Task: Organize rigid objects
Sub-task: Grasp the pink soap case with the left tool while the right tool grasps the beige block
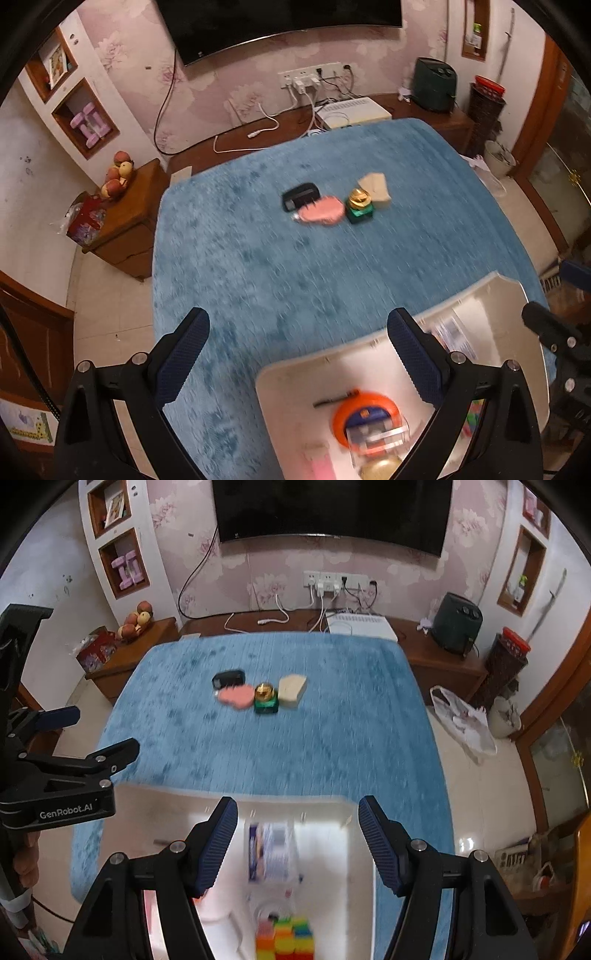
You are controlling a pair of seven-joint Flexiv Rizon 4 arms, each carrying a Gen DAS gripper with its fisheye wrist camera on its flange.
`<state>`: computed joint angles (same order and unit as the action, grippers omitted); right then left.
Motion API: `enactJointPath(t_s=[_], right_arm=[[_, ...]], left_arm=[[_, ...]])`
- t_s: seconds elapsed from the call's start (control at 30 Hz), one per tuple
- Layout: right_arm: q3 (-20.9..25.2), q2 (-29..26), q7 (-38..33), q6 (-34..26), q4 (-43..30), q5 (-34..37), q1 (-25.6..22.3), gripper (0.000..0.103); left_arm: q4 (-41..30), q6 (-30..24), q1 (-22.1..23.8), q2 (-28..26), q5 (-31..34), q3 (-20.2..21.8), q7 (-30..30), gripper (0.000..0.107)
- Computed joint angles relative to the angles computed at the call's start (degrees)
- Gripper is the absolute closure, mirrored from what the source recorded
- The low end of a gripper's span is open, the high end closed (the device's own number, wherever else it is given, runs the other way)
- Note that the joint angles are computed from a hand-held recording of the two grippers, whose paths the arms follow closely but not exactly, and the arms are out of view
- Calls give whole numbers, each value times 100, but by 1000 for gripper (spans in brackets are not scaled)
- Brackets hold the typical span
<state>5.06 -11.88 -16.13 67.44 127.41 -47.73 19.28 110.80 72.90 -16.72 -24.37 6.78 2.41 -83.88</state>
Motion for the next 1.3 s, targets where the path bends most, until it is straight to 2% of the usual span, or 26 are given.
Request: enactJointPath(t_s=[0.07,0.17,0.37,0.53,0.77,0.87,0.93,0.97,1.13,1.17,1.2,1.3], right_arm=[[-90,-236,-223,66,-231,-2,-61,34],[-148,-609,-687,111,-609,377,-142,34],[-18,-1589,-2032,24,-1767,1863,-427,34],[444,-2539,-3078,-529,-3135,3252,-849,34],[550,-3696,-3651,-1637,-4904,4284,-917,34],[497,-4007,-3756,-1980,-5351,4520,-870,34],[468,-4189,-3829,-2210,-5617,4607,-828,38],[444,-4270,-3859,-2346,-5744,4624,-799,43],[406,-4434,-4000,-2510,-5971,4813,-770,49],[384,-4422,-4021,-2511,-5953,4820,-763,58],[323,-4416,-3997,-2592,-5960,4778,-729,77],[216,-4300,-3871,-2636,-5801,4749,-730,78]], left_arm=[[-236,-102,-64,-156,37,84,-138,9],[-672,-300,-165,-465,86,211,-403,9],[-1548,-795,-255,-1112,74,318,-846,9],[-2317,-1461,-130,-1696,-254,196,-1182,9],[-3234,-2207,17,-2407,-816,-11,-1808,9],[-3561,-2391,42,-2670,-976,-65,-2113,9],[-3723,-2455,5,-2790,-974,-24,-2319,9],[-3819,-2488,-33,-2857,-941,26,-2448,9],[-4072,-2643,-57,-3038,-854,53,-2775,10],[-4113,-2667,-62,-3066,-837,57,-2823,10],[-4150,-2691,-47,-3098,-845,29,-2841,10],[-4258,-2807,-26,-3184,-896,-26,-2931,10]])
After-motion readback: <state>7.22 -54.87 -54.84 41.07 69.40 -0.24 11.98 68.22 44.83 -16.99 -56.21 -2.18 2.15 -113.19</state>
